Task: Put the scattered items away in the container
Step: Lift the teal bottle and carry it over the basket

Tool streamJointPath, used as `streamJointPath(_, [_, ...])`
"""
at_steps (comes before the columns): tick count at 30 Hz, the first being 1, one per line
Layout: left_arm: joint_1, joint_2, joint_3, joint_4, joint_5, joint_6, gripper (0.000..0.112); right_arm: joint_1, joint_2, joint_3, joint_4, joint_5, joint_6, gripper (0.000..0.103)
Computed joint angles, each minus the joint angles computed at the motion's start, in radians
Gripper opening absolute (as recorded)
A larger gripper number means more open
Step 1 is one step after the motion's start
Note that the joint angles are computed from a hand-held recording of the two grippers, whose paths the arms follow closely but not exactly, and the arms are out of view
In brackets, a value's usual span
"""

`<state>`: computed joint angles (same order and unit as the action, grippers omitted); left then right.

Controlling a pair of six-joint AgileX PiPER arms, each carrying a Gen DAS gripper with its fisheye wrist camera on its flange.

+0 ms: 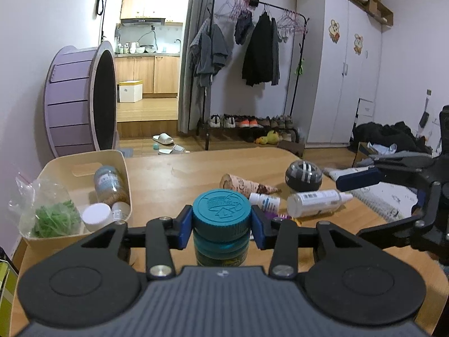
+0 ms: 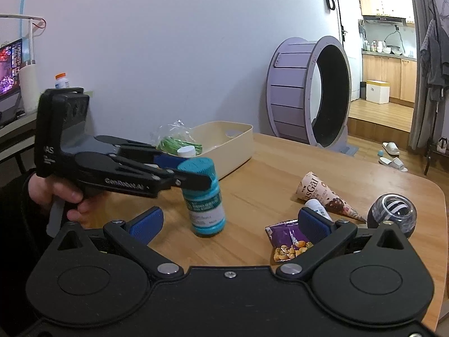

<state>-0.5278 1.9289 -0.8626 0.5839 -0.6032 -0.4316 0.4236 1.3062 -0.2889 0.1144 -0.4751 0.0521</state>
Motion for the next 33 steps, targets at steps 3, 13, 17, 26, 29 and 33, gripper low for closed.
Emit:
streamJointPath(3, [0.006, -0.020, -0.005, 0.016, 0.004, -0.030, 0.042, -0.007, -0.005, -0.024, -0.004, 0.029, 0.012, 0.103])
streamJointPath(13, [0.070, -0.105, -0.047, 0.081, 0.068, -0.146, 0.042, 0.008, 0.029, -0.194, 0.135, 0.188, -0.101, 0.103])
streamJointPath(17, [0.107, -0.149, -0.068, 0.115, 0.107, -0.187, 0.042, 0.010, 0.048, -0.293, 0.237, 0.276, -0.225, 0.103])
streamJointPath(26, [0.172, -0.138, -0.244, 0.146, 0.227, -0.222, 0.042, 0.037, 0.107, -0.361, 0.208, 0.260, -0.233, 0.103])
streamJointPath(29, [0.182, -0.057, -0.355, 0.187, 0.272, -0.275, 0.042, 0.039, 0.140, -0.362, 0.232, 0.248, -0.240, 0.103])
streamJointPath(33, [0.181, 0.082, -0.513, 0.276, 0.357, -0.389, 0.042, 0.023, 0.158, -0.358, 0.210, 0.237, -0.189, 0.103])
